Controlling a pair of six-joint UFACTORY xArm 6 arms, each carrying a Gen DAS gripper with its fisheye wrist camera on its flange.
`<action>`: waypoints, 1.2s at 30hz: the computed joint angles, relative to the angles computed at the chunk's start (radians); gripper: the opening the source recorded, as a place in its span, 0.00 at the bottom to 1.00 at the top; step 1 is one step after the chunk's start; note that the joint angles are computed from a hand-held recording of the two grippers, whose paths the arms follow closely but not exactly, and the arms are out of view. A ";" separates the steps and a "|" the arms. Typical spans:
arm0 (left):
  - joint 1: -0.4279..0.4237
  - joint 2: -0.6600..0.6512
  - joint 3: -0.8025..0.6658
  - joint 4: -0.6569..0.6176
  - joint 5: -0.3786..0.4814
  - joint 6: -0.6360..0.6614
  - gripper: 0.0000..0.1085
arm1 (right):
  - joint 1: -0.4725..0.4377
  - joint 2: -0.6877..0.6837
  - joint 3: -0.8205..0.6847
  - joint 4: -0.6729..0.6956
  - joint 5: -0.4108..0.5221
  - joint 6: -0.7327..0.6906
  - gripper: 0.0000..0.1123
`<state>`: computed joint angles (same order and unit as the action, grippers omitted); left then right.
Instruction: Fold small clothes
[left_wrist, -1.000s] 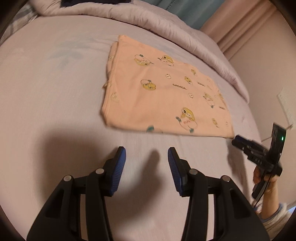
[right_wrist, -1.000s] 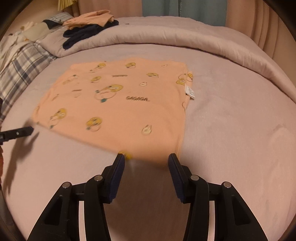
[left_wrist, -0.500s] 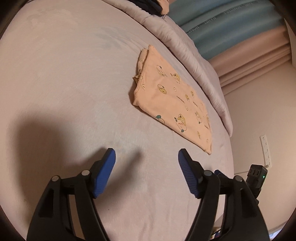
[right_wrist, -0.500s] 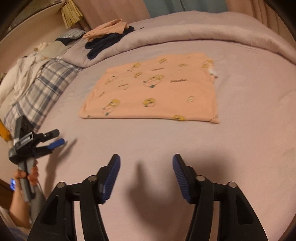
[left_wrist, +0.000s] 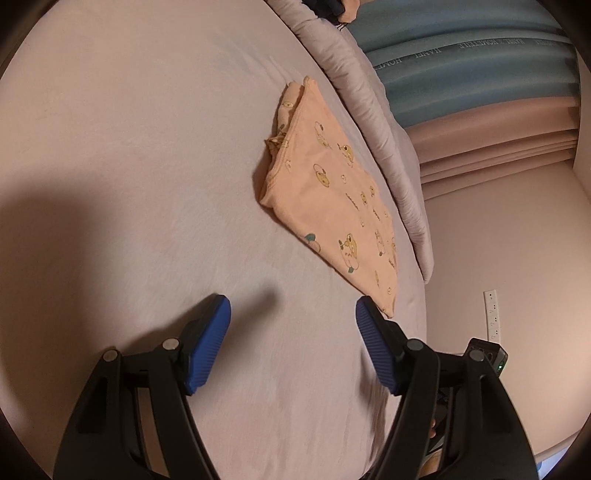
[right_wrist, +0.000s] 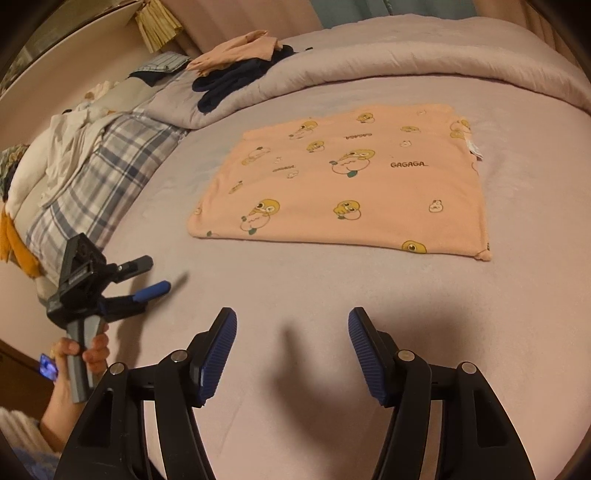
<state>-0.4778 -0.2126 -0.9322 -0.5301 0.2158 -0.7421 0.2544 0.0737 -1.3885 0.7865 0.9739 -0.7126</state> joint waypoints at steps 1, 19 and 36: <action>0.003 0.011 -0.013 -0.032 0.004 0.034 0.65 | -0.001 0.004 -0.004 0.001 0.003 0.001 0.56; 0.129 0.225 -0.261 -0.460 0.119 0.482 0.65 | -0.009 0.040 -0.036 0.013 -0.007 -0.026 0.56; 0.231 0.500 -0.624 -0.322 0.313 0.439 0.65 | 0.062 0.223 -0.276 0.005 -0.049 0.005 0.56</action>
<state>-0.2466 0.2873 -1.5562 -0.8519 0.5283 -0.3027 0.3165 0.2970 -1.6647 0.7919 0.9245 -0.7078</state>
